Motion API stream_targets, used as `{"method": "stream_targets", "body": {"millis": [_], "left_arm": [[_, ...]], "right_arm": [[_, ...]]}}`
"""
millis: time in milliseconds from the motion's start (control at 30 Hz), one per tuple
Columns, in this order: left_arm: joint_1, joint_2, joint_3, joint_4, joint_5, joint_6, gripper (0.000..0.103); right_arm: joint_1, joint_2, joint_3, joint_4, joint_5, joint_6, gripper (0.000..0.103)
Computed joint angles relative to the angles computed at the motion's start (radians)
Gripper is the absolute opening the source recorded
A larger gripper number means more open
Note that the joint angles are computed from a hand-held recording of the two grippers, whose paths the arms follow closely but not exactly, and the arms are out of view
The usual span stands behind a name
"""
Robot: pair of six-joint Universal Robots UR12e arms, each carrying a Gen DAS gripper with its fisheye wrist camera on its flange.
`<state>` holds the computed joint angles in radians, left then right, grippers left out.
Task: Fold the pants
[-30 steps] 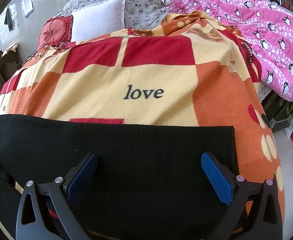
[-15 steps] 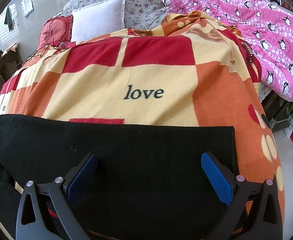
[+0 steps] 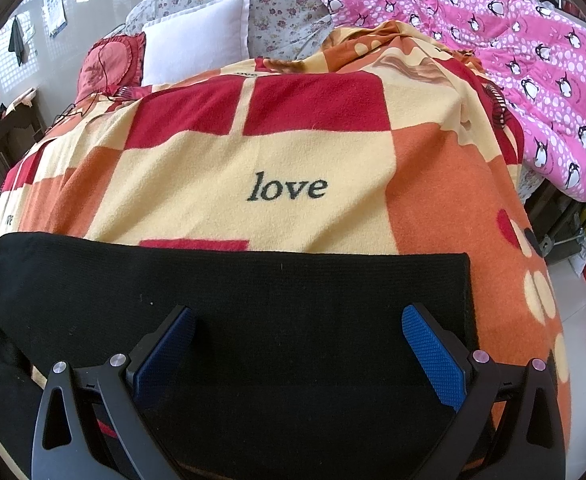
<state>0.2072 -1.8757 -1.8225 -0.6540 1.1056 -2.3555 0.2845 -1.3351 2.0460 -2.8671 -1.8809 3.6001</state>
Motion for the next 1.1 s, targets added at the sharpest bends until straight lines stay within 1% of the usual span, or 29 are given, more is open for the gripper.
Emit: {"method": "stream_targets", "body": {"millis": [133, 200, 267, 300, 367, 467, 533, 567, 600, 633, 667, 700, 767, 800, 833, 867, 967, 1000, 1033, 1067, 1100], "left_arm": [[-0.006, 0.048, -0.055, 0.118, 0.026, -0.036, 0.003], [-0.010, 0.070, -0.075, 0.155, 0.035, -0.059, 0.003], [-0.019, 0.096, -0.096, 0.197, 0.068, -0.087, 0.003], [-0.025, 0.107, -0.105, 0.218, 0.090, -0.094, 0.003], [-0.030, 0.133, -0.129, 0.262, 0.094, -0.119, 0.003], [-0.031, 0.151, -0.149, 0.311, 0.084, -0.186, 0.003], [-0.028, 0.158, -0.157, 0.323, 0.054, -0.251, 0.003], [-0.027, 0.160, -0.164, 0.336, 0.042, -0.286, 0.003], [-0.025, 0.162, -0.170, 0.347, 0.027, -0.316, 0.003], [-0.021, 0.162, -0.174, 0.349, 0.003, -0.346, 0.003], [-0.018, 0.162, -0.177, 0.349, -0.019, -0.374, 0.003], [-0.017, 0.163, -0.181, 0.353, -0.029, -0.400, 0.003], [-0.018, 0.162, -0.190, 0.378, -0.030, -0.431, 0.003], [-0.018, 0.160, -0.193, 0.389, -0.027, -0.444, 0.003], [-0.017, 0.160, -0.195, 0.393, -0.027, -0.456, 0.003], [-0.016, 0.160, -0.196, 0.390, -0.031, -0.458, 0.003], [-0.016, 0.158, -0.196, 0.392, -0.025, -0.460, 0.003], [-0.015, 0.159, -0.197, 0.387, -0.028, -0.459, 0.003], [-0.016, 0.159, -0.197, 0.387, -0.026, -0.458, 0.003], [-0.016, 0.159, -0.198, 0.392, -0.021, -0.460, 0.003], [-0.017, 0.159, -0.198, 0.392, -0.022, -0.464, 0.003]], "right_arm": [[-0.002, -0.001, 0.003, -0.010, 0.007, 0.003, 0.103], [-0.005, -0.004, 0.009, -0.023, 0.015, 0.004, 0.103], [-0.008, -0.008, 0.015, -0.035, 0.027, 0.009, 0.103], [-0.010, -0.012, 0.017, -0.036, 0.039, 0.007, 0.102], [-0.026, -0.037, 0.016, -0.003, 0.088, -0.015, 0.098], [-0.074, -0.101, 0.028, 0.021, 0.168, 0.010, 0.100], [-0.114, -0.139, 0.038, 0.042, 0.204, 0.066, 0.100], [-0.149, -0.162, 0.051, 0.044, 0.253, 0.124, 0.100], [-0.170, -0.171, 0.059, 0.035, 0.292, 0.155, 0.099], [-0.200, -0.178, 0.072, 0.021, 0.358, 0.188, 0.098], [-0.225, -0.179, 0.078, 0.021, 0.415, 0.203, 0.086], [-0.235, -0.176, 0.076, 0.033, 0.432, 0.202, 0.070], [-0.240, -0.161, 0.059, 0.097, 0.430, 0.183, 0.054], [-0.242, -0.154, 0.055, 0.113, 0.437, 0.176, 0.048], [-0.246, -0.147, 0.050, 0.131, 0.446, 0.165, 0.044], [-0.243, -0.139, 0.045, 0.144, 0.433, 0.159, 0.042], [-0.238, -0.128, 0.044, 0.145, 0.398, 0.159, 0.042], [-0.234, -0.126, 0.043, 0.151, 0.375, 0.162, 0.042], [-0.232, -0.124, 0.041, 0.154, 0.372, 0.161, 0.042], [-0.235, -0.121, 0.044, 0.150, 0.387, 0.153, 0.039], [-0.235, -0.118, 0.046, 0.142, 0.397, 0.144, 0.028]]}}
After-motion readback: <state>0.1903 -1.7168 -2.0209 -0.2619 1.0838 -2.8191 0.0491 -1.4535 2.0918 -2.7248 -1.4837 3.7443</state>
